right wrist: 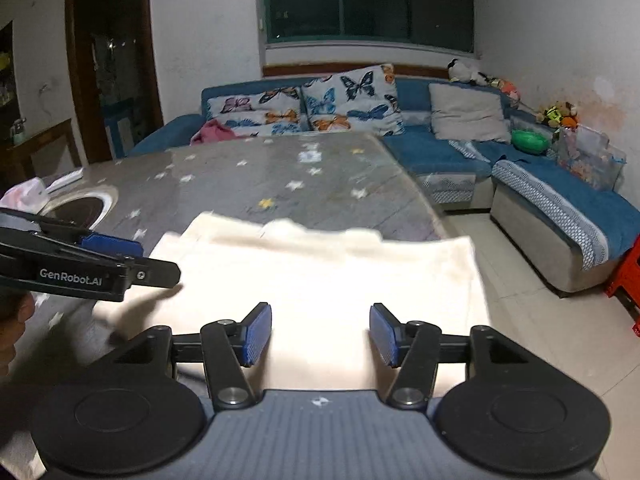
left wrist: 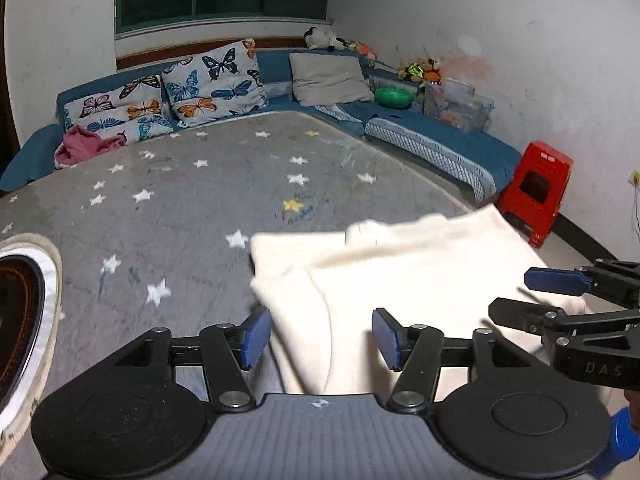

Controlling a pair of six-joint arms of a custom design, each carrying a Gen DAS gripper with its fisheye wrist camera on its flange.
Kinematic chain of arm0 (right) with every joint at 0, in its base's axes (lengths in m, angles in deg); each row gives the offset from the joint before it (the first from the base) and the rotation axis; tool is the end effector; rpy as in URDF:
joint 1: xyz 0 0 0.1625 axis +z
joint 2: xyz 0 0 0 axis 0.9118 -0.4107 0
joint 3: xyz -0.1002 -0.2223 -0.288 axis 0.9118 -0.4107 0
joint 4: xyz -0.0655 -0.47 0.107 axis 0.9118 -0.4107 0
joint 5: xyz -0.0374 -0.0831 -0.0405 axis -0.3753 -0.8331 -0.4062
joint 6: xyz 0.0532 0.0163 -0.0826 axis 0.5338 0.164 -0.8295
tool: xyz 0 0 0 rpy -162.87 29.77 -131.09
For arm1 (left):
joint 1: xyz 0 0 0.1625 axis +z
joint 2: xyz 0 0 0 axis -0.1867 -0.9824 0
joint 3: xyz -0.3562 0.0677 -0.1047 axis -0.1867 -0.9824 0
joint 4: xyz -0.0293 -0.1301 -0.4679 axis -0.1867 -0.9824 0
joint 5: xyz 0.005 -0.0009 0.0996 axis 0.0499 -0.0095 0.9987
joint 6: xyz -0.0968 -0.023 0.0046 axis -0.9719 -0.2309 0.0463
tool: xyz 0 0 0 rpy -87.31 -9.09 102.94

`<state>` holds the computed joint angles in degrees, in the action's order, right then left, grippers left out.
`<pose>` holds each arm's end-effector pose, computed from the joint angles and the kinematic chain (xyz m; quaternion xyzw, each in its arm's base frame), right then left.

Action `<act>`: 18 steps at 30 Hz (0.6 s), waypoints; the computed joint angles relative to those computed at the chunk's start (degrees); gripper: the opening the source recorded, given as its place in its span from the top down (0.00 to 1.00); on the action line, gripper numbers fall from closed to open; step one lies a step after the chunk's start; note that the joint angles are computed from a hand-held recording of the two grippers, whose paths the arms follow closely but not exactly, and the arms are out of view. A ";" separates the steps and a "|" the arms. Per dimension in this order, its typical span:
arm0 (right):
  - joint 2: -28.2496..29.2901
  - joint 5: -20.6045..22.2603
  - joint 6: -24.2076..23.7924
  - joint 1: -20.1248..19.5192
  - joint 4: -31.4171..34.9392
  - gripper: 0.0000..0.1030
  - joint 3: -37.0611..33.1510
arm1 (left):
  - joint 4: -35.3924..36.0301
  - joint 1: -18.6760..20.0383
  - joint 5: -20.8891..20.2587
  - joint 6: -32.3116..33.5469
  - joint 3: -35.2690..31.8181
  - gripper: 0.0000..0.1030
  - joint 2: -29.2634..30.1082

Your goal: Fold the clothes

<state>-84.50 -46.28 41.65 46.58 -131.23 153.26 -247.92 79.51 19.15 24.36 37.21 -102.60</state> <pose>0.3595 -0.6204 -0.0186 0.3708 -0.8524 0.3075 0.2033 -0.0194 -0.6059 0.3702 0.1394 0.8559 -0.3788 0.3234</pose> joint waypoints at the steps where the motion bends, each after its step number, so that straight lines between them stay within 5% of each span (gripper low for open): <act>1: 0.25 -0.54 -0.01 0.08 -0.21 0.46 0.13 | 0.38 0.08 0.47 -0.48 0.16 0.42 -0.01; 5: 1.15 -2.80 -1.41 0.82 -2.12 0.45 0.37 | 0.16 0.37 1.10 -1.28 0.69 0.35 -0.06; 18: 2.02 -4.04 -2.34 2.17 -4.10 0.11 0.75 | 0.15 -0.34 3.65 -3.21 3.54 0.09 -4.48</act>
